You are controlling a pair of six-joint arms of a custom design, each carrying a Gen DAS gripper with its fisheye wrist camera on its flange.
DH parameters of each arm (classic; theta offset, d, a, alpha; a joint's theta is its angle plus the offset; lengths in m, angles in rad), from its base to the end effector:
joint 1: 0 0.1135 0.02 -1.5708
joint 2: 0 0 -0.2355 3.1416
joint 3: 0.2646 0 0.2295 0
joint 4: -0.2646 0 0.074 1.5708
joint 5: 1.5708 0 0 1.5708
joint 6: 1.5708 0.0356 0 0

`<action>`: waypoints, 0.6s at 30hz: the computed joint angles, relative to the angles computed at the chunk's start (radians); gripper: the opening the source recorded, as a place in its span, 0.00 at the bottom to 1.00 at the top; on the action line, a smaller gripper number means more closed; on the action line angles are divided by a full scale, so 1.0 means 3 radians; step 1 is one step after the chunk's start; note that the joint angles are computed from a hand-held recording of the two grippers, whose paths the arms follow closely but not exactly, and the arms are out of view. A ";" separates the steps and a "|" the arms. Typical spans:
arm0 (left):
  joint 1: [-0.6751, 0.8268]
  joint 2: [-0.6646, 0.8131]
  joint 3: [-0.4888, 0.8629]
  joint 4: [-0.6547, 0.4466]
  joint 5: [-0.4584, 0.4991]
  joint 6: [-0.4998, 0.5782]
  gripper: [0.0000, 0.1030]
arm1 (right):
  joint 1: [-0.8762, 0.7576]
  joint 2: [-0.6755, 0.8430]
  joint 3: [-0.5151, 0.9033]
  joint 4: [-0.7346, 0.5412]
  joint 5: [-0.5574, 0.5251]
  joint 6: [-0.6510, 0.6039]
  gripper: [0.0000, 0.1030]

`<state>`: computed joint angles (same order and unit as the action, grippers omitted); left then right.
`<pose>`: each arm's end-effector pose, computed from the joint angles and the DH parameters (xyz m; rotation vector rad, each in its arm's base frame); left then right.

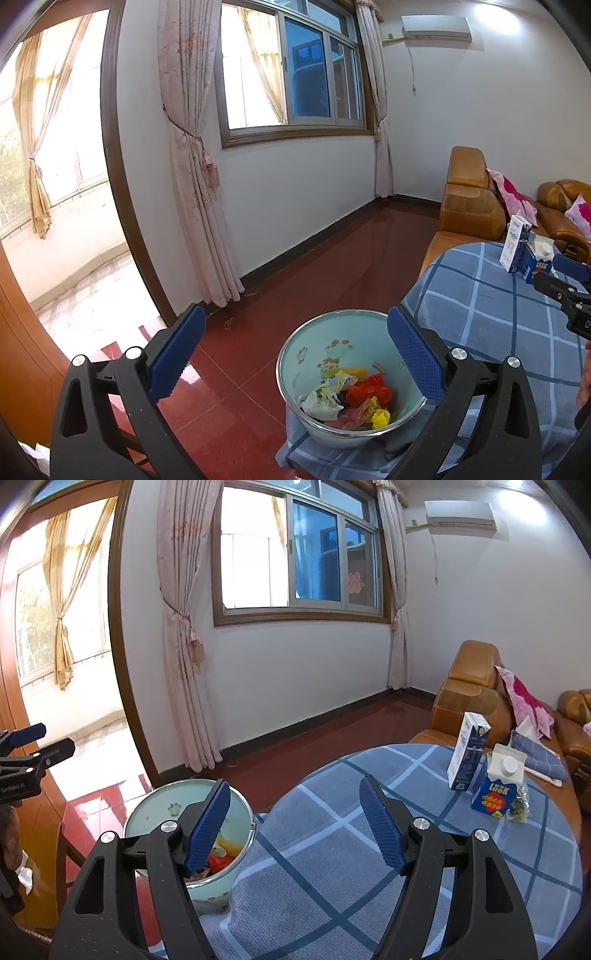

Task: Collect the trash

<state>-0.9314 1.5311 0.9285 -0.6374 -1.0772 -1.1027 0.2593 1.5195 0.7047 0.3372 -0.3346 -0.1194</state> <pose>0.1783 -0.1873 0.1868 -0.3779 2.0186 0.3520 0.2861 0.0880 0.1792 -0.5887 1.9602 0.4296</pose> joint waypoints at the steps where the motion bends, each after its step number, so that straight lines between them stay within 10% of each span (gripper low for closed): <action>1: -0.0009 0.0004 0.0010 -0.0021 -0.0005 -0.0018 0.94 | 0.0000 -0.0006 -0.0004 -0.0002 -0.0002 -0.0002 0.70; 18: -0.0013 0.0065 0.0051 -0.0068 -0.0024 -0.0047 0.94 | 0.0018 -0.0037 -0.0056 0.0043 0.0007 0.0001 0.74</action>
